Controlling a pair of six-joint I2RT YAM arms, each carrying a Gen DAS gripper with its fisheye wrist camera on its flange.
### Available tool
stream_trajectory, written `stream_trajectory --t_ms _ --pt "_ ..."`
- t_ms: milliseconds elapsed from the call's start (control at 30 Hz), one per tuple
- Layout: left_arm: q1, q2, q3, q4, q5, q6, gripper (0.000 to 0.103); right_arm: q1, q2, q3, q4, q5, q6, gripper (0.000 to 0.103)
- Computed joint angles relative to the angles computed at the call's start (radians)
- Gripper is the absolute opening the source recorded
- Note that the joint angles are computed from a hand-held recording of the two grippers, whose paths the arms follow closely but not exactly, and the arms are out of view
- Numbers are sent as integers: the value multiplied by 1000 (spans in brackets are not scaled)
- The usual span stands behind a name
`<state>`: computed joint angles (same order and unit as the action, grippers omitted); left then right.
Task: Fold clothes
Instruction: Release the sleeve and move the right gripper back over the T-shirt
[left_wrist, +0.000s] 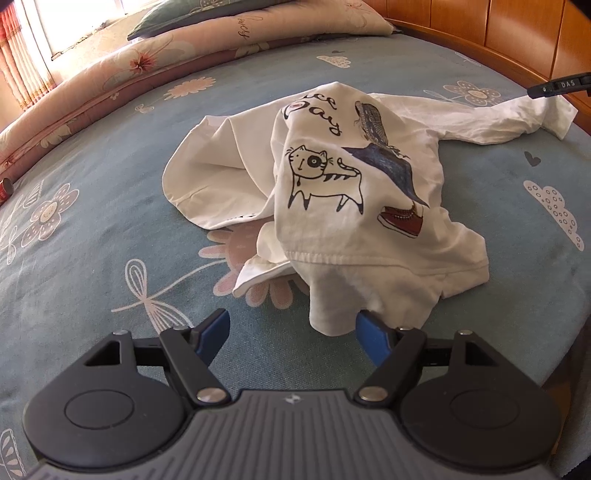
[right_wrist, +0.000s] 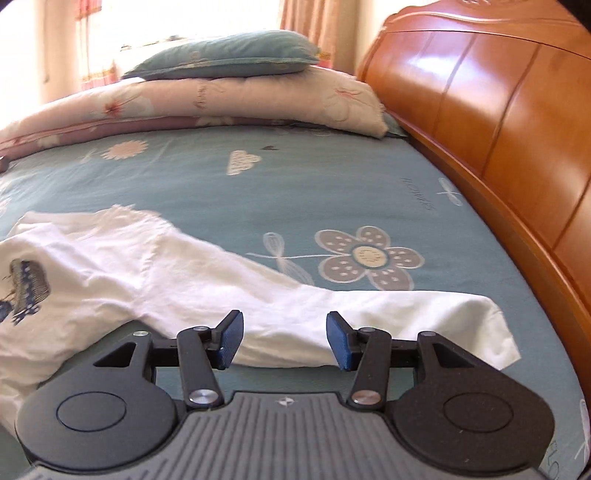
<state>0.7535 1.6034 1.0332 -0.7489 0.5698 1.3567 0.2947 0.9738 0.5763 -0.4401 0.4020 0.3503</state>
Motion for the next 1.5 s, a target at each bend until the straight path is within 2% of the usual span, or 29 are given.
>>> stream_trajectory --t_ms 100,233,433,500,600,767,1000,1133,1367,1433,1500 --pt "28 9 12 -26 8 27 77 211 95 68 -5 21 70 54" --pt "69 30 30 -58 22 58 77 425 264 181 35 37 94 58" --pt "129 91 75 -99 29 96 77 620 496 361 84 53 93 58" --pt "145 118 101 -116 24 97 78 655 551 410 106 40 89 58" --pt "166 157 138 -139 17 106 86 697 629 484 144 20 81 58" --pt "187 206 175 -130 13 108 86 743 745 615 211 -10 60 58" --pt "211 289 242 -110 2 64 86 735 948 852 228 -97 79 60" --pt "229 339 296 -102 -15 32 86 736 1090 1008 76 18 111 60" --pt "218 367 322 -65 -32 -12 86 734 961 775 48 159 127 60" --pt "202 359 310 -56 -26 -31 86 724 913 701 26 198 166 60" --pt "187 347 297 -61 -13 -39 86 708 849 604 64 191 193 60"
